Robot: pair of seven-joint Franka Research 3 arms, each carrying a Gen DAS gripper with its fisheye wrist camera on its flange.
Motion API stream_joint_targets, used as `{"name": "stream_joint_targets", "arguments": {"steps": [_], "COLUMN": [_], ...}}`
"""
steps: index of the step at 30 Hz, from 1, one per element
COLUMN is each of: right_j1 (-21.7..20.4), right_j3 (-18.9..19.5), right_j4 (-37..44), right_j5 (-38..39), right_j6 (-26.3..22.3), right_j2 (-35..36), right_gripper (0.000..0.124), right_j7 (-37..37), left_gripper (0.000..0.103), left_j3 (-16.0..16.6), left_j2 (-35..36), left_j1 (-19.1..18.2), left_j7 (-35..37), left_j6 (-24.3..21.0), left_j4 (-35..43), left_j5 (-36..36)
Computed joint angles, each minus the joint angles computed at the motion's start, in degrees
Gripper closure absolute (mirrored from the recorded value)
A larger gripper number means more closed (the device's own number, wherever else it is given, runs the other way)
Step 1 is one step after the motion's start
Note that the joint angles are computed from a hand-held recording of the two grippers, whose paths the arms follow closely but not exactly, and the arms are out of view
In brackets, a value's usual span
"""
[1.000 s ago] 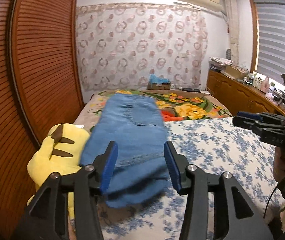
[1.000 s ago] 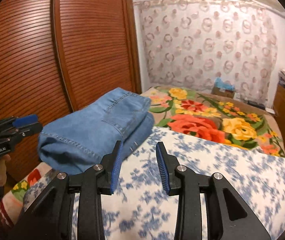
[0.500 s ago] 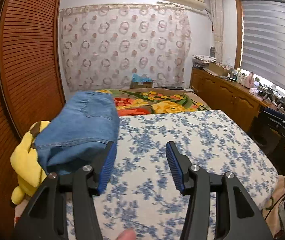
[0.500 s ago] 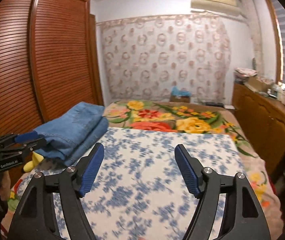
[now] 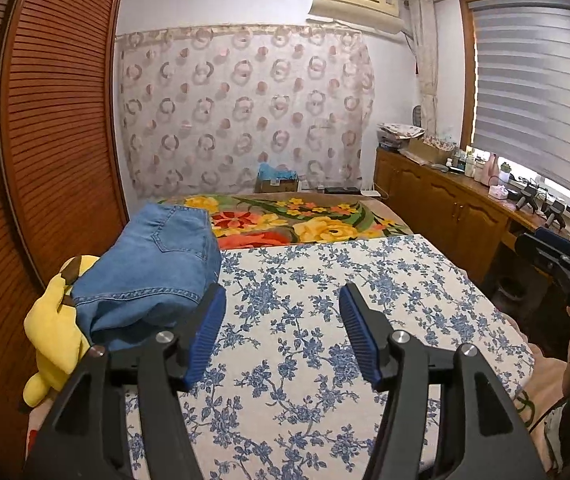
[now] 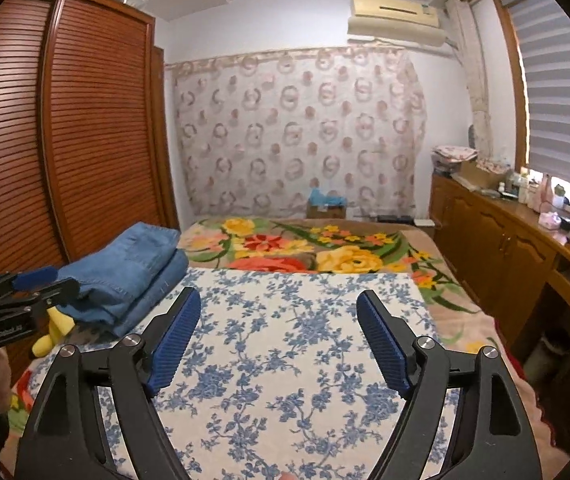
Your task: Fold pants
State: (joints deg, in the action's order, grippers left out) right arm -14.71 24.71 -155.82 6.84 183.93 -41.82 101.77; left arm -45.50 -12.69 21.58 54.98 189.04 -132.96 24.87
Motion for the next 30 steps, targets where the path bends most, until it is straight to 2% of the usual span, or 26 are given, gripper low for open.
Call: {"name": "stream_joint_targets", "arguments": {"steps": [3, 6, 9, 17, 30], "right_j1": [0.19, -0.35, -0.39, -0.52, -0.58], "right_j3": [-0.02, 0.38, 0.23, 0.20, 0.12], "right_j4": [-0.70, -0.85, -0.97, -1.32, -1.30], "right_j5": [0.08, -0.17, -0.28, -0.80, -1.15], "right_j6": [-0.55, -1.02, -0.88, -1.01, -0.90], "right_j2": [-1.10, -1.57, -1.39, -1.75, -1.74], "right_gripper": [0.040, 0.039, 0.039, 0.039, 0.038], "right_j7": [0.37, 0.90, 1.41, 2.03, 2.35], "left_gripper": [0.044, 0.044, 0.044, 0.043, 0.043], "left_j3": [1.58, 1.34, 3.11, 1.19, 1.94], "left_j2": [-0.19, -1.10, -1.04, -2.22, -2.51], "left_j1": [-1.65, -1.55, -3.49, -1.78, -2.14], "left_j7": [0.10, 0.38, 1.04, 1.82, 1.78], "left_j6": [0.40, 0.44, 1.20, 0.87, 0.85], "left_j4": [-0.43, -0.86, -1.32, -1.59, -1.93], "left_j5": [0.01, -0.59, -1.25, -2.81, -2.76]}}
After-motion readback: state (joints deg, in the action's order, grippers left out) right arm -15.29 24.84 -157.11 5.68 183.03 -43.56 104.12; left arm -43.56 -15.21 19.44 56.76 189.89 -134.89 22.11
